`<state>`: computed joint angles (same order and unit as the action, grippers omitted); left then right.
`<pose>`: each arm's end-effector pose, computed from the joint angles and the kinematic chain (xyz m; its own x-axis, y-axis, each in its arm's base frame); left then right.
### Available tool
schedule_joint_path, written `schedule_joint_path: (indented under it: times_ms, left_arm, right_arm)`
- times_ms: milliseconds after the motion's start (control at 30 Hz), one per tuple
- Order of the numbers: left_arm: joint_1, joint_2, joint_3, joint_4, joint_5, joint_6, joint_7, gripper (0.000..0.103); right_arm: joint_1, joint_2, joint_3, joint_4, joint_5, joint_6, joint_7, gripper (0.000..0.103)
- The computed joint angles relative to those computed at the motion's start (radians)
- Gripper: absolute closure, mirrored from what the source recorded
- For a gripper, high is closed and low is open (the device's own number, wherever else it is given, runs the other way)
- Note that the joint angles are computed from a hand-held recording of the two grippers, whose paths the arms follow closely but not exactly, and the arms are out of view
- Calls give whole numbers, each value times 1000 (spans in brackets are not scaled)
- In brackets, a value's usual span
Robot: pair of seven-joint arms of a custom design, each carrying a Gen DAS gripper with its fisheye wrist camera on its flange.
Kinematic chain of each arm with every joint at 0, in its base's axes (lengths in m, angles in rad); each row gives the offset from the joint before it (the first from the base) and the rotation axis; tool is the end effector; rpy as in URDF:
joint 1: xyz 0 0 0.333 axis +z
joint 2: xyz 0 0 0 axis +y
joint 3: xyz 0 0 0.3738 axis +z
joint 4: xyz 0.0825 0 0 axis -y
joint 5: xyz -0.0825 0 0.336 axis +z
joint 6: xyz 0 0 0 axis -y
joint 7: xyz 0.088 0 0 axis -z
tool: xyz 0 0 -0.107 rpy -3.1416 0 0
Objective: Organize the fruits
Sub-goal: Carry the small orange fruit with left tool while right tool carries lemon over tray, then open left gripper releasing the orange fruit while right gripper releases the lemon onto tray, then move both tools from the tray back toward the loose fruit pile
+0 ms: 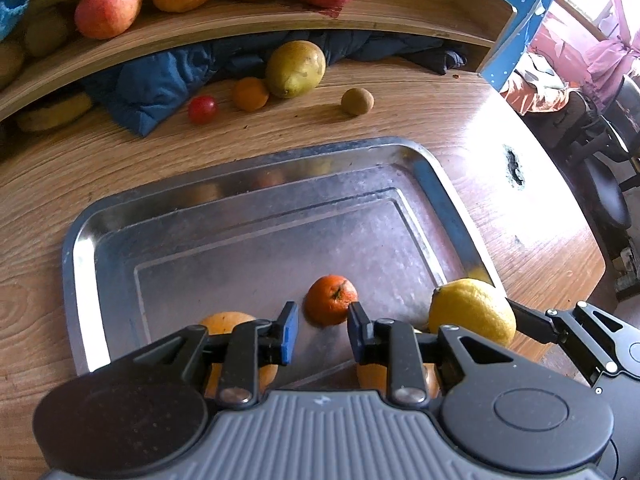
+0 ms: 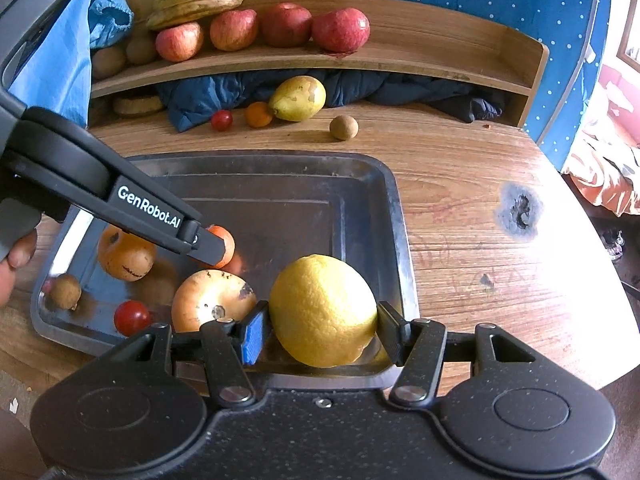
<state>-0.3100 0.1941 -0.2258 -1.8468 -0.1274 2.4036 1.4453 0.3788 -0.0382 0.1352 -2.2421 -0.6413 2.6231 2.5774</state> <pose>0.5292 -0.3020 0.5392 -0.3399 -0.9192 0.1988 -0.9071 0.2647 -0.3272 0.4360 0.2633 0.5115 -0.0058 -0.9993 0.0362 -0.8333 -0.0152 -0.5526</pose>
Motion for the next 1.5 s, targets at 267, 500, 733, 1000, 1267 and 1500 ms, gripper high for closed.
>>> schedule_joint_path:
  times_ms: [267,500,733,1000,1267,1500]
  left_arm:
    - [-4,-33,4,-41,23,27,-54,72]
    - [2,-86,5,-92,49,63,-116,57]
    - [21,-148,2,-146,70,84,-166,46]
    - [57,-224,0,-206,103,46,-209,22]
    - [94,-277,-3,-239,120,-49,-203,6]
    - [98,-274,-18,-216,198,-159,-239,3]
  right_arm:
    - [-1,-13,2,-12,-2,7,-16,42]
    - [-3,-37,7,-29,-7,31,-17,27]
    - [-10,-66,12,-49,8,57,-37,19]
    - [-9,-92,20,-65,50,89,-90,6]
    - [2,-98,22,-70,113,108,-163,1]
    - [18,-102,21,-74,189,110,-235,1]
